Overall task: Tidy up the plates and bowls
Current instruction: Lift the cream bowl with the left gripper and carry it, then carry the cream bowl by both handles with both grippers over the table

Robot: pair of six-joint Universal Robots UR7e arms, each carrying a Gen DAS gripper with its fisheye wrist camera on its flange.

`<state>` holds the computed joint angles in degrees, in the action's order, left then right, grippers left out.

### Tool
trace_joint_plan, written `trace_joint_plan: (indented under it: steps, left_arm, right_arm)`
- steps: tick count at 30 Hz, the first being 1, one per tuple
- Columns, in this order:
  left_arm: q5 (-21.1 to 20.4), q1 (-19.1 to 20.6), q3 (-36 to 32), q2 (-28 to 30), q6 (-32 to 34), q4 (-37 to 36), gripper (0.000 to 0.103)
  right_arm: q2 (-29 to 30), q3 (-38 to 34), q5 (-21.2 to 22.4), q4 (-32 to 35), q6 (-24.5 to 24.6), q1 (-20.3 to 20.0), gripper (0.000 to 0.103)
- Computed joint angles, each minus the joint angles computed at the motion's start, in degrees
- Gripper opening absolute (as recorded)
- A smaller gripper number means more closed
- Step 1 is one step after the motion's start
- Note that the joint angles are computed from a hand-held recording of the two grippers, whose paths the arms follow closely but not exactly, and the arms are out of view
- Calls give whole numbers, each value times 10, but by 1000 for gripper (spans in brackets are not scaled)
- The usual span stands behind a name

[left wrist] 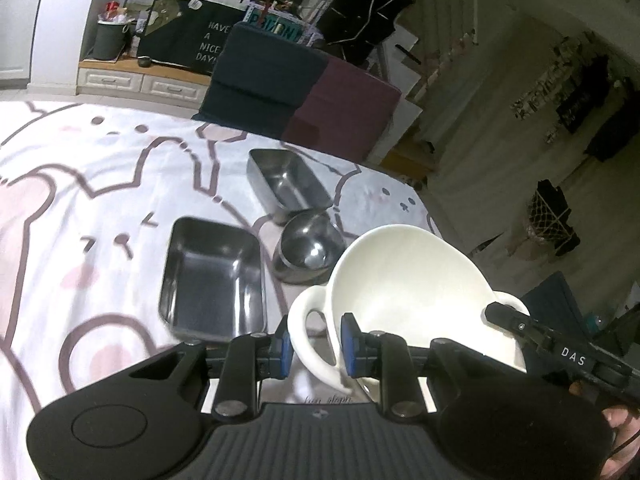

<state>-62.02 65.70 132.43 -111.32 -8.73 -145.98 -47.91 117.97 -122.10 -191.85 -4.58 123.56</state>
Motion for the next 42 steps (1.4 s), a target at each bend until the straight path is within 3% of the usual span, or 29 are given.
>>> trace_joint_plan:
  steps: [10,26,42]
  left_arm:
    - [-29,28,36,-45,4,5,26]
    - [-78,93,45,3,20,-21,28]
    - [-86,125,39,40,17,-15,30]
  right_arm:
    - [-6,8,-2,26,-17,10,23]
    - [-8,23,-35,74,-13,18,23]
    - [-3,10,-55,149,7,19,24]
